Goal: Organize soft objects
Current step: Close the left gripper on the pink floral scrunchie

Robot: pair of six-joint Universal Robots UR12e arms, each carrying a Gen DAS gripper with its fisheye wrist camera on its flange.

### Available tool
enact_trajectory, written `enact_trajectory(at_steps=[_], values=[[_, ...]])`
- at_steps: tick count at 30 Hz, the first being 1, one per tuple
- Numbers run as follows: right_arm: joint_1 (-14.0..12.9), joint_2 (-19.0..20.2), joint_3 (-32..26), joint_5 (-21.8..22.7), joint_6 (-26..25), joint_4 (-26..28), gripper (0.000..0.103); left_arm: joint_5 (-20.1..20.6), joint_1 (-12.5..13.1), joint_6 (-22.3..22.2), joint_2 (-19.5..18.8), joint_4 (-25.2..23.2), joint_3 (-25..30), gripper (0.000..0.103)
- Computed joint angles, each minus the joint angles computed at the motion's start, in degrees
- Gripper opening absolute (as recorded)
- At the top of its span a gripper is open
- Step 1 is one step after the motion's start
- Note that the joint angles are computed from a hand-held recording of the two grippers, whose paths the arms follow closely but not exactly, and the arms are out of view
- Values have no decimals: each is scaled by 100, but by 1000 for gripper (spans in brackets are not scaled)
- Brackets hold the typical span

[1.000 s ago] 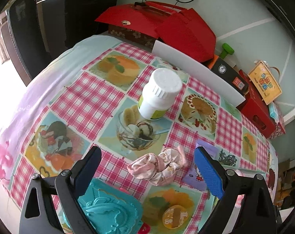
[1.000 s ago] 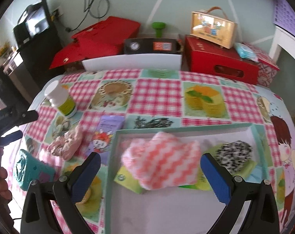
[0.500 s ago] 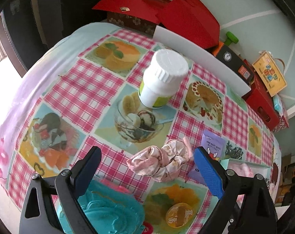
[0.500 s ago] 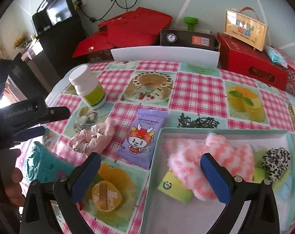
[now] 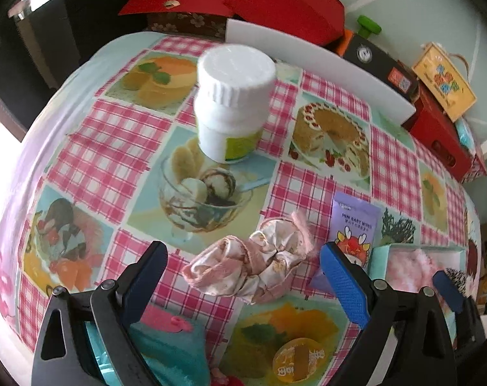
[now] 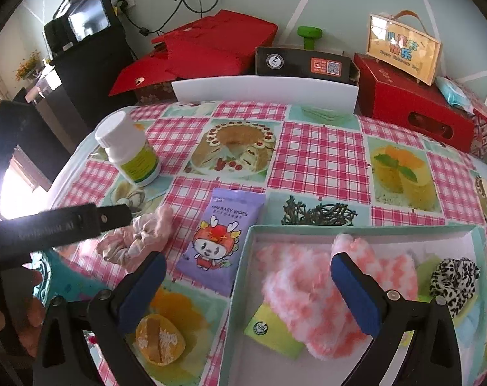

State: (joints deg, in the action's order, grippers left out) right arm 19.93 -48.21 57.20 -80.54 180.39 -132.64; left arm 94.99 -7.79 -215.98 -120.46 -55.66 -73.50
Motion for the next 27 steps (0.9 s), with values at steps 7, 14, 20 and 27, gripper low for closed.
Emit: enact_trajectory(at_steps=[7,14,20,27], values=[[-22,0,18,-11,91,3,103,-49,-38,260,-191,-228,232,96],[-43,4,20,-38,176,10,103,-27,-88,413,-346,-447,417,96],[-60,-6,42,-25,254,-12,103,53,-129,470,-505,-697,612,95],[-78,-22,69,-12,346,-57,103,81,-198,593,-666,-852,807,83]])
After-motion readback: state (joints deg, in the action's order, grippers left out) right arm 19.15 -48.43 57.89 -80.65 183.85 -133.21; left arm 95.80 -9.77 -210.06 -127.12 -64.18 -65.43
